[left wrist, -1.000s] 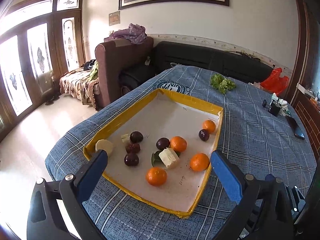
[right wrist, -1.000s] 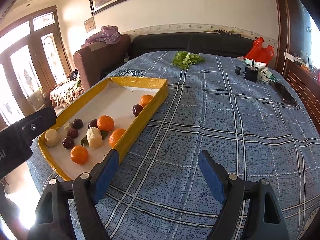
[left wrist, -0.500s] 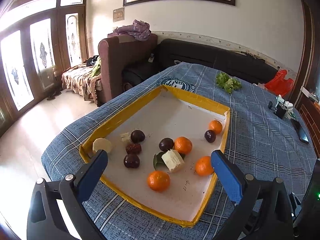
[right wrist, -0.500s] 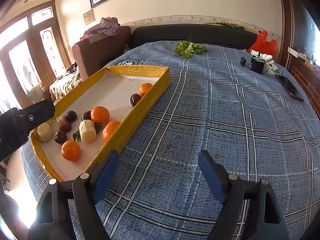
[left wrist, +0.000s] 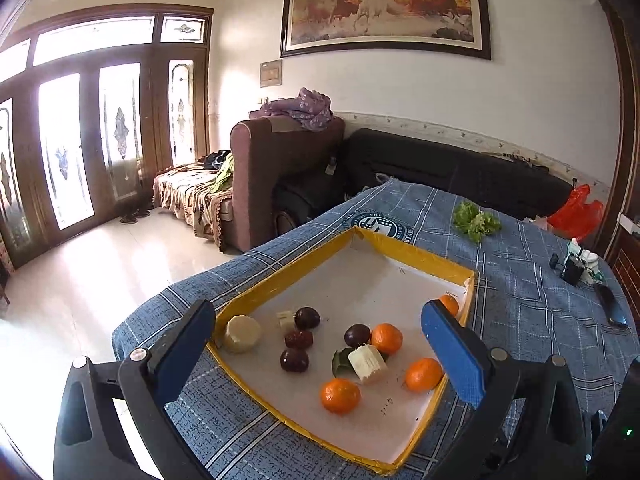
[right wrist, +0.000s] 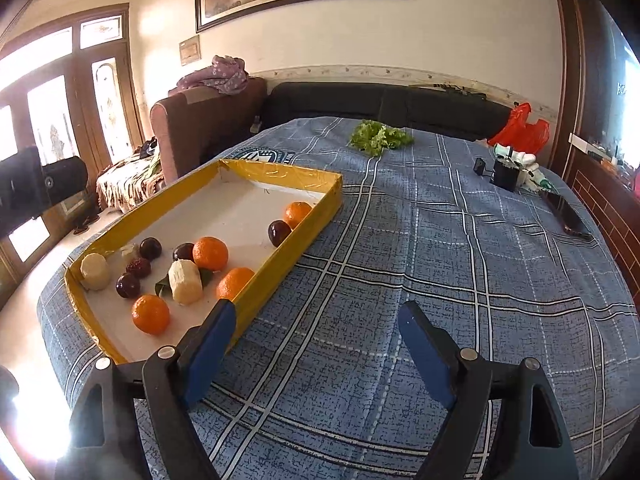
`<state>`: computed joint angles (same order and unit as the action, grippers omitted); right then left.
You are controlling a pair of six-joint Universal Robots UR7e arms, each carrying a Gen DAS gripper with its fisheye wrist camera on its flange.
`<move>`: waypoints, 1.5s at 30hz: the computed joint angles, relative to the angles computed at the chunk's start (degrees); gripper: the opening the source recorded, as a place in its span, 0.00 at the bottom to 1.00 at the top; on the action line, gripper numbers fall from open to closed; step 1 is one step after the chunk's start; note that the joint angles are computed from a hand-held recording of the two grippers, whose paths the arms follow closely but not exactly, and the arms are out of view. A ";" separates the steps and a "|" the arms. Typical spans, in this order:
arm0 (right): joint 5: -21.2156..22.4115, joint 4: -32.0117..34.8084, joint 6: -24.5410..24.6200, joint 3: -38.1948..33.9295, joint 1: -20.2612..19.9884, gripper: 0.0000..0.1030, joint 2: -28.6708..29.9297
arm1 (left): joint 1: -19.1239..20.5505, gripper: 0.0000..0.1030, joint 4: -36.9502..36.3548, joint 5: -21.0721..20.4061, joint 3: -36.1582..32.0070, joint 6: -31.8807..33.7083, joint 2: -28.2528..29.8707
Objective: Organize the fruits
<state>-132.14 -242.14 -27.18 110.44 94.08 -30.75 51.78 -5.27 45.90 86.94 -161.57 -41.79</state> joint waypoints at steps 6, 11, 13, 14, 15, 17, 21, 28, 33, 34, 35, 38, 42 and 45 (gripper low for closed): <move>0.22 -0.48 0.48 0.64 -0.16 0.85 -0.34 | 0.11 1.00 1.42 -0.08 -0.82 -0.52 0.70; 0.96 -0.15 1.32 0.85 -0.61 0.85 -0.37 | 0.17 1.00 1.03 -0.18 -0.70 -0.39 0.54; 1.23 0.54 1.60 0.74 -0.73 0.85 -0.36 | 0.34 1.00 0.14 -0.19 -0.29 -0.38 0.10; 1.32 0.81 1.47 0.56 -0.75 0.85 -0.29 | 0.50 1.00 -0.08 -0.09 -0.20 -0.52 -0.04; 1.32 0.94 1.26 0.40 -0.74 0.85 -0.13 | 0.64 1.00 0.09 0.01 -0.34 -0.70 -0.01; 1.14 1.22 1.06 0.18 -0.72 0.85 0.07 | 0.98 1.00 0.87 0.11 -1.04 -1.13 0.39; 0.74 1.52 1.07 -0.16 -0.60 0.85 0.28 | 1.35 1.00 1.76 0.18 -1.87 -1.31 0.89; 0.40 0.60 -0.38 -0.39 0.18 0.85 0.63 | -0.37 1.00 -14.98 1.88 9.54 3.50 -7.68; 0.13 -1.41 -2.53 -0.29 0.84 0.86 1.02 | -1.82 1.00 -26.07 7.12 18.28 7.21 -13.74; 0.18 -1.43 -2.44 -0.21 0.85 0.86 0.98 | -2.05 1.00 -24.73 6.86 17.87 7.10 -13.87; 0.17 -1.36 -2.38 -0.20 0.88 0.86 0.94 | -2.20 1.00 -23.21 6.38 17.25 6.96 -13.86; 0.11 -1.84 -2.65 -0.19 1.19 0.87 1.01 | -1.98 1.00 -19.67 4.83 15.35 5.83 -13.08; 0.33 -1.83 -2.87 0.04 1.64 0.89 0.84 | -0.25 1.00 -9.49 3.73 8.90 1.61 -8.96; 0.35 -1.56 -2.91 0.03 1.90 0.89 0.93 | 0.77 1.00 -2.48 1.76 4.23 -2.22 -5.51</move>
<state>-131.79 -243.70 -30.09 110.47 95.98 -29.81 52.55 -7.75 47.66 91.18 -163.79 -47.31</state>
